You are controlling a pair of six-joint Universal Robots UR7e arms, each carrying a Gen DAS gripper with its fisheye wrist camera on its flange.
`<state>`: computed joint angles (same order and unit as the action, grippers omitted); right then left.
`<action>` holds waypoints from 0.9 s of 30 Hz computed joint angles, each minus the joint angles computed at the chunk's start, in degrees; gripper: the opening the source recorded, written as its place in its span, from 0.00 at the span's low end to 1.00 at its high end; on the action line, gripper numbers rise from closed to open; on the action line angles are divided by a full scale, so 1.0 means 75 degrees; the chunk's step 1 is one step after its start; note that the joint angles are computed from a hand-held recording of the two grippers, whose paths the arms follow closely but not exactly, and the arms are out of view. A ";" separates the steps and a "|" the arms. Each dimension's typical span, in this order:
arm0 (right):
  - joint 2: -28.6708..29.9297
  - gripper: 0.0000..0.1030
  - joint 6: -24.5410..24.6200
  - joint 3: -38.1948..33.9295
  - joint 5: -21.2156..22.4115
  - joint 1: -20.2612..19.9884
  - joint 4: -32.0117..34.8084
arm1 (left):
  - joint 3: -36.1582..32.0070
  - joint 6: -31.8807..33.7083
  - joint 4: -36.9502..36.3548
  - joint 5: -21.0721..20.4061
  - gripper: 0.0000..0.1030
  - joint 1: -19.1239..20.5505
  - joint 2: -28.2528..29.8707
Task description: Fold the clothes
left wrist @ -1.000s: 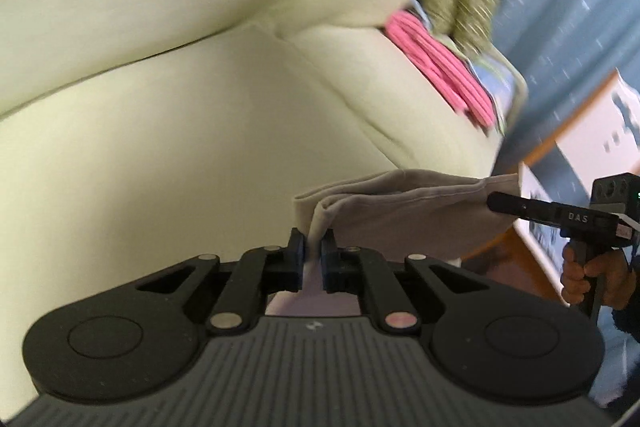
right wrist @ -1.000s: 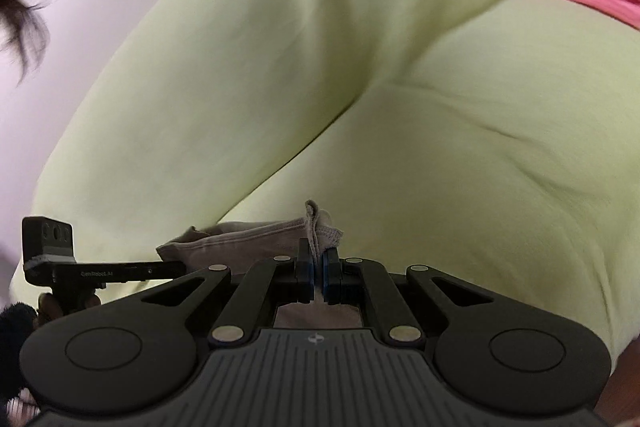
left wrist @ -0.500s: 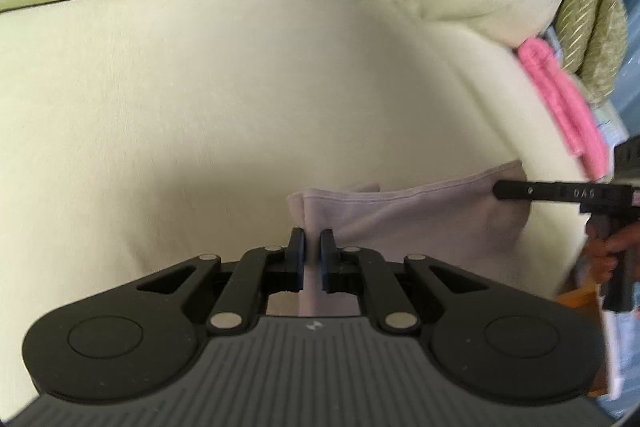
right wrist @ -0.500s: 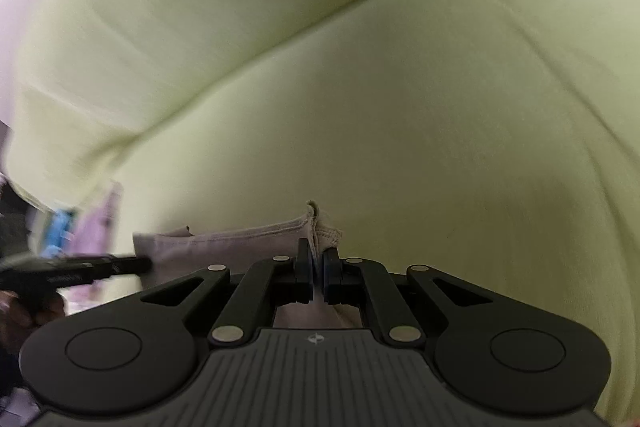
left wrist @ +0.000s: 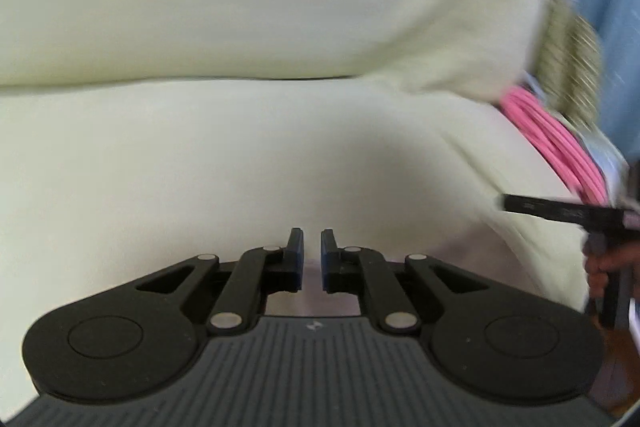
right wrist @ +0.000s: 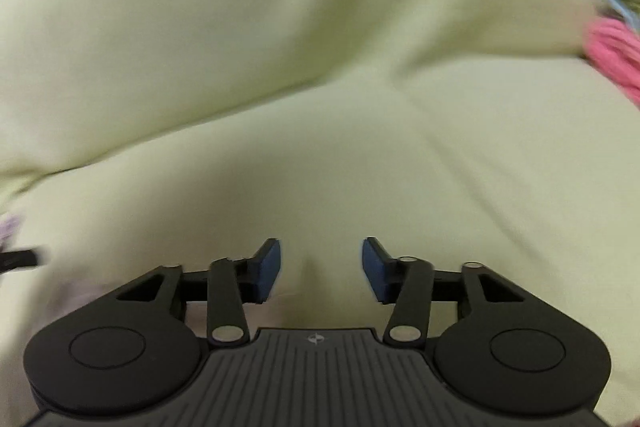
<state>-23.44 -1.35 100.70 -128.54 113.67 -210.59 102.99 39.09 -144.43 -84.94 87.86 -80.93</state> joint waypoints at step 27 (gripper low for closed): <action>0.1441 0.13 0.0497 -0.0289 -0.1550 0.2387 0.0103 | 0.4319 -0.0219 -0.2474 0.4104 0.08 -0.1800 -0.2593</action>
<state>-12.63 2.38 98.53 -140.16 131.57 -209.82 135.39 37.45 -162.99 -54.16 74.36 -100.38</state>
